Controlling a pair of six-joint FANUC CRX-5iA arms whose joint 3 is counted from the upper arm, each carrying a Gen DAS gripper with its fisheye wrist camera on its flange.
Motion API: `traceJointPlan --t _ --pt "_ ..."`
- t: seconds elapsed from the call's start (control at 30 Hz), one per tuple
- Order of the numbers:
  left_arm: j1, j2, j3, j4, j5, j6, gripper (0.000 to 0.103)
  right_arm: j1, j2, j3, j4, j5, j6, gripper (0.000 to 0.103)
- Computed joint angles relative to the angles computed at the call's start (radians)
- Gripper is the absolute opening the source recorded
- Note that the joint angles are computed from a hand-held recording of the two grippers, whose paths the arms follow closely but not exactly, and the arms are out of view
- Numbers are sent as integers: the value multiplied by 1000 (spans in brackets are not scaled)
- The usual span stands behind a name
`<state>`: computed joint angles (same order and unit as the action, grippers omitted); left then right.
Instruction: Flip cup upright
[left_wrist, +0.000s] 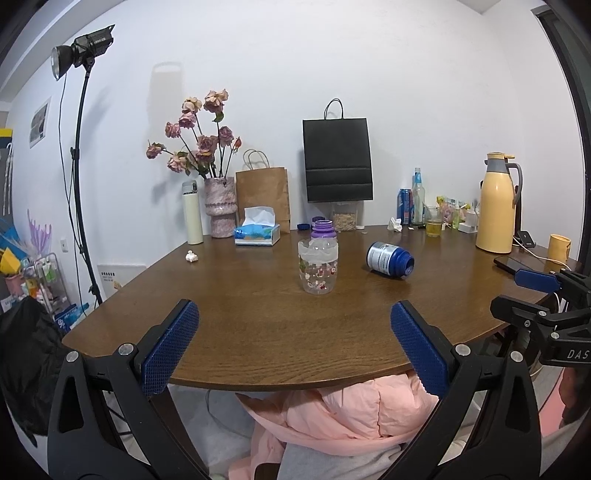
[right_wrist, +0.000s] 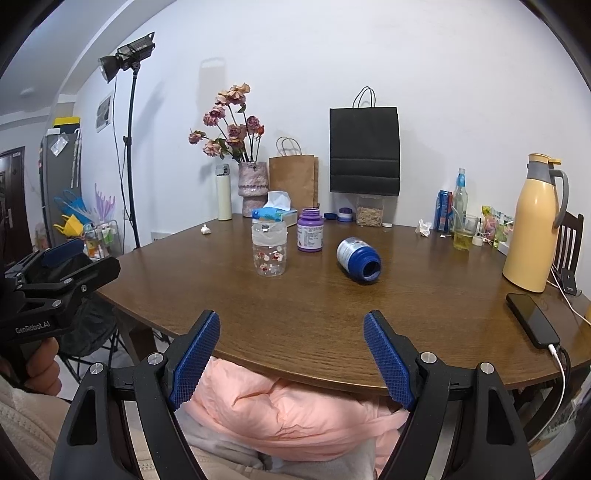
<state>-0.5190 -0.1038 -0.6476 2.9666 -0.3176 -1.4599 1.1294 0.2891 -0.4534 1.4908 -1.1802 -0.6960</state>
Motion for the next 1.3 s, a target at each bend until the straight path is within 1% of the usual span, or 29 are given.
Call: traceJointPlan --t 0.27,0.4,0.8,1.0,1.3 --pt "4 1 -4 -19 -24 14 103 -4 -4 -4 20 0 2 85" --pt "-2 -3 -1 6 -23 -8 103 -3 -4 -6 29 -5 1 84" --pt "3 -5 -7 3 -50 -8 103 -7 -6 -11 37 -7 0 85" --pt "25 0 -25 -86 -76 67 103 -9 -5 -11 39 -3 -2 85" --pt "30 2 -29 -103 -81 82 103 -9 -6 -11 38 -3 -1 85"
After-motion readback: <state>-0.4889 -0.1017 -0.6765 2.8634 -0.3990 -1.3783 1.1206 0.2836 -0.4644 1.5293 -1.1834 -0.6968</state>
